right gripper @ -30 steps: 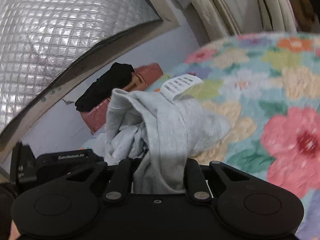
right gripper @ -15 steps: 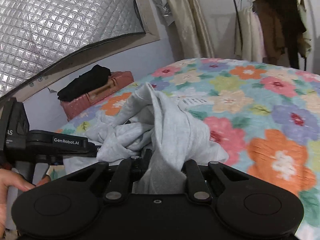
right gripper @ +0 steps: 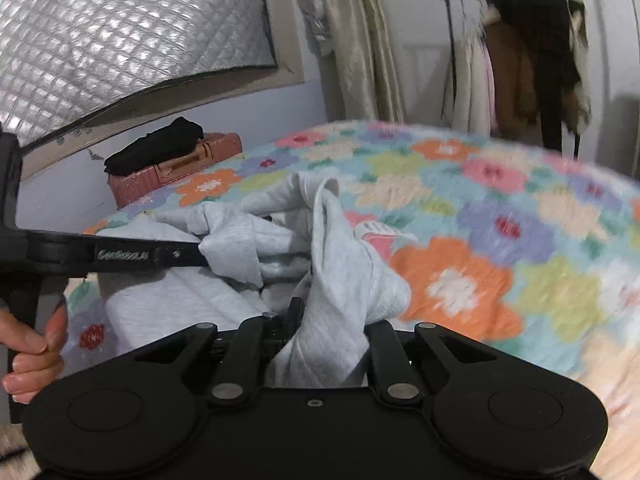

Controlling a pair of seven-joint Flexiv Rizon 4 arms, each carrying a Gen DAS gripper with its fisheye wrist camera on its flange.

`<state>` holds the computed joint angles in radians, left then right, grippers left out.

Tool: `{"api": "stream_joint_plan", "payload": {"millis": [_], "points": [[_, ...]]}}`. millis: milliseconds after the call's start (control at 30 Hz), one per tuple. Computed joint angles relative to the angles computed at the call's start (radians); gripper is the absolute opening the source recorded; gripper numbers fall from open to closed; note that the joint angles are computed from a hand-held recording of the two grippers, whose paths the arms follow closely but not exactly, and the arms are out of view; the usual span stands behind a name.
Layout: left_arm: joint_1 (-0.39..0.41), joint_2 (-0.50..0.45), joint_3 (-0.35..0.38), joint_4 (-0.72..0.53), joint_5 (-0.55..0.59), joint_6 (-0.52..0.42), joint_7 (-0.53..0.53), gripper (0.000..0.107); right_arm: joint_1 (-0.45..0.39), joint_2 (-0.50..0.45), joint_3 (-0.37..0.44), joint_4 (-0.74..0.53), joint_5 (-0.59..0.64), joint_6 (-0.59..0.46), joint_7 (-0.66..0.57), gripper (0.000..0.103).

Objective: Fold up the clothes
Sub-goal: 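Lift and shake the sweatshirt with both grippers to spread it out, then lay the sweatshirt flat on the quilt and open both grippers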

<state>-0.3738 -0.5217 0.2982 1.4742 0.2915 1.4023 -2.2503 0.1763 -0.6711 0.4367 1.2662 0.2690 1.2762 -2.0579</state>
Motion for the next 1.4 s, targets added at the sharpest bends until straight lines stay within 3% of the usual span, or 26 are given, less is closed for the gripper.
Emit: {"api": "stream_joint_plan", "payload": {"millis": [100,233,300,400,467,533,700,833,867,1000,1100,1300,1400], "points": [[-0.090,-0.002,0.083,-0.040,0.083,-0.007,-0.063,0.011,-0.043,0.017,0.027,-0.017,0.011,-0.017,-0.061,0.014],[-0.150,0.023,0.098,-0.065,0.180,-0.047,-0.116,0.011,-0.090,0.069,0.039,-0.011,0.033,-0.069,-0.159,0.014],[-0.151,0.032,0.068,-0.067,0.210,-0.062,-0.121,0.011,-0.107,0.089,0.035,-0.003,0.055,-0.091,-0.218,0.014],[-0.049,0.023,-0.092,-0.047,0.114,-0.095,0.014,0.013,-0.117,0.094,0.015,0.014,0.094,-0.080,-0.287,0.014],[-0.028,-0.001,-0.138,-0.059,0.077,-0.156,0.095,0.014,-0.123,0.078,-0.003,0.043,0.159,-0.021,-0.239,0.016],[-0.053,-0.018,-0.125,-0.092,0.105,-0.234,0.152,0.015,-0.087,0.059,-0.076,0.036,0.148,-0.063,-0.072,0.017],[-0.081,-0.022,-0.110,-0.111,0.164,-0.253,0.157,0.015,-0.072,0.031,-0.126,0.001,0.084,-0.150,0.086,0.021],[-0.004,-0.013,-0.180,-0.054,0.072,-0.188,0.199,0.017,-0.105,-0.007,-0.104,-0.081,0.126,-0.237,0.179,0.039],[0.026,-0.004,-0.210,-0.021,0.027,-0.149,0.221,0.019,-0.124,-0.023,-0.092,-0.114,0.147,-0.288,0.202,0.048],[0.136,0.041,-0.334,0.125,-0.171,0.005,0.313,0.034,-0.215,-0.051,-0.053,-0.199,0.296,-0.436,0.285,0.049],[0.215,0.082,-0.426,0.231,-0.294,0.095,0.373,0.039,-0.236,-0.027,-0.062,-0.191,0.343,-0.426,0.229,0.050],[0.186,0.102,-0.373,0.273,-0.386,0.165,0.381,0.042,-0.175,-0.013,-0.096,-0.171,0.274,-0.359,0.036,0.050],[0.148,0.079,-0.326,0.247,-0.413,0.142,0.395,0.048,-0.133,-0.018,-0.108,-0.157,0.216,-0.325,-0.060,0.050]]}}
